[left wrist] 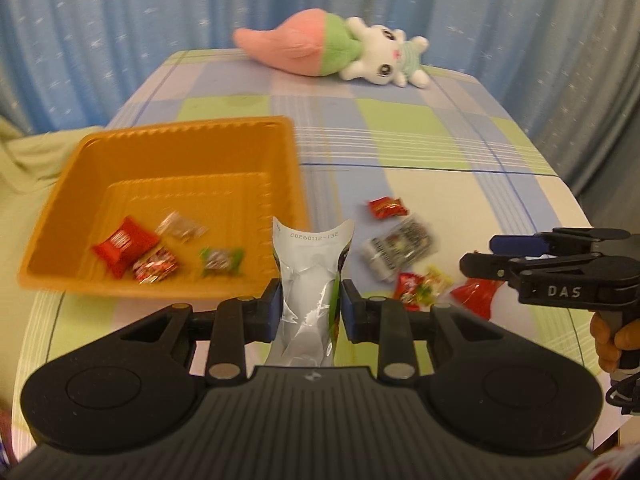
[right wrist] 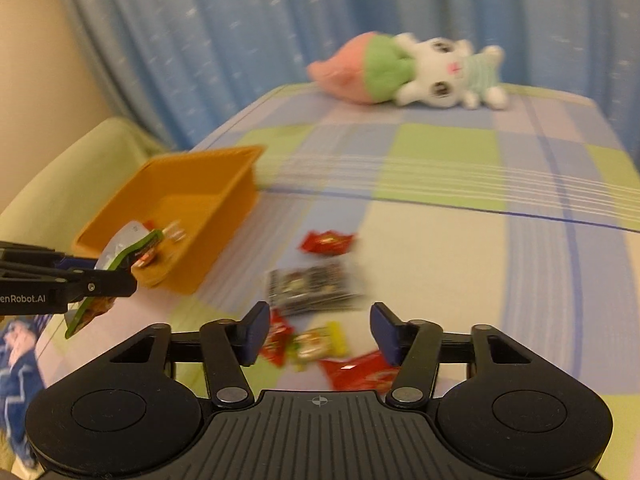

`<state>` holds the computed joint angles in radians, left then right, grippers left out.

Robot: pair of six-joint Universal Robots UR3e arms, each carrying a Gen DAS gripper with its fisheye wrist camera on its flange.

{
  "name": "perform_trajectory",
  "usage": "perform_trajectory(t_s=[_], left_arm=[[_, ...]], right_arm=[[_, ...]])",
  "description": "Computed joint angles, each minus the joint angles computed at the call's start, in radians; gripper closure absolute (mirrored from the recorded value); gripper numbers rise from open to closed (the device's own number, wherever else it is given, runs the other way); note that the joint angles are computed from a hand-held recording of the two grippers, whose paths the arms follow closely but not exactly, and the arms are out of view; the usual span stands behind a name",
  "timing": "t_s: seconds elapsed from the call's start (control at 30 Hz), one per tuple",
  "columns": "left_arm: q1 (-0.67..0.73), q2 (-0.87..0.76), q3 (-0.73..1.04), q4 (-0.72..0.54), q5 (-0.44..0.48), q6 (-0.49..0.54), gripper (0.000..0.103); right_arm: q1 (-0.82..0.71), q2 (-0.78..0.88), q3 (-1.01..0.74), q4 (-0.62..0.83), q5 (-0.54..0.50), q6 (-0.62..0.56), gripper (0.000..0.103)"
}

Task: Organize snacks
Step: 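Grasp the small red candy with the right tool while the left tool holds the white packet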

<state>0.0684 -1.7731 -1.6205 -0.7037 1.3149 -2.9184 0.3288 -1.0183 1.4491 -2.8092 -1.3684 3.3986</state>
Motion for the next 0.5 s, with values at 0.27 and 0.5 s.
perform_trajectory(t_s=[0.27, 0.5], left_arm=[[0.086, 0.112, -0.125, 0.029, 0.016, -0.021, 0.076], [0.139, 0.163, -0.177, 0.034, 0.030, -0.029, 0.076]], right_arm=[[0.041, 0.148, -0.208, 0.112, 0.026, -0.060, 0.061], [0.059, 0.247, -0.350, 0.192, -0.001, -0.084, 0.069]])
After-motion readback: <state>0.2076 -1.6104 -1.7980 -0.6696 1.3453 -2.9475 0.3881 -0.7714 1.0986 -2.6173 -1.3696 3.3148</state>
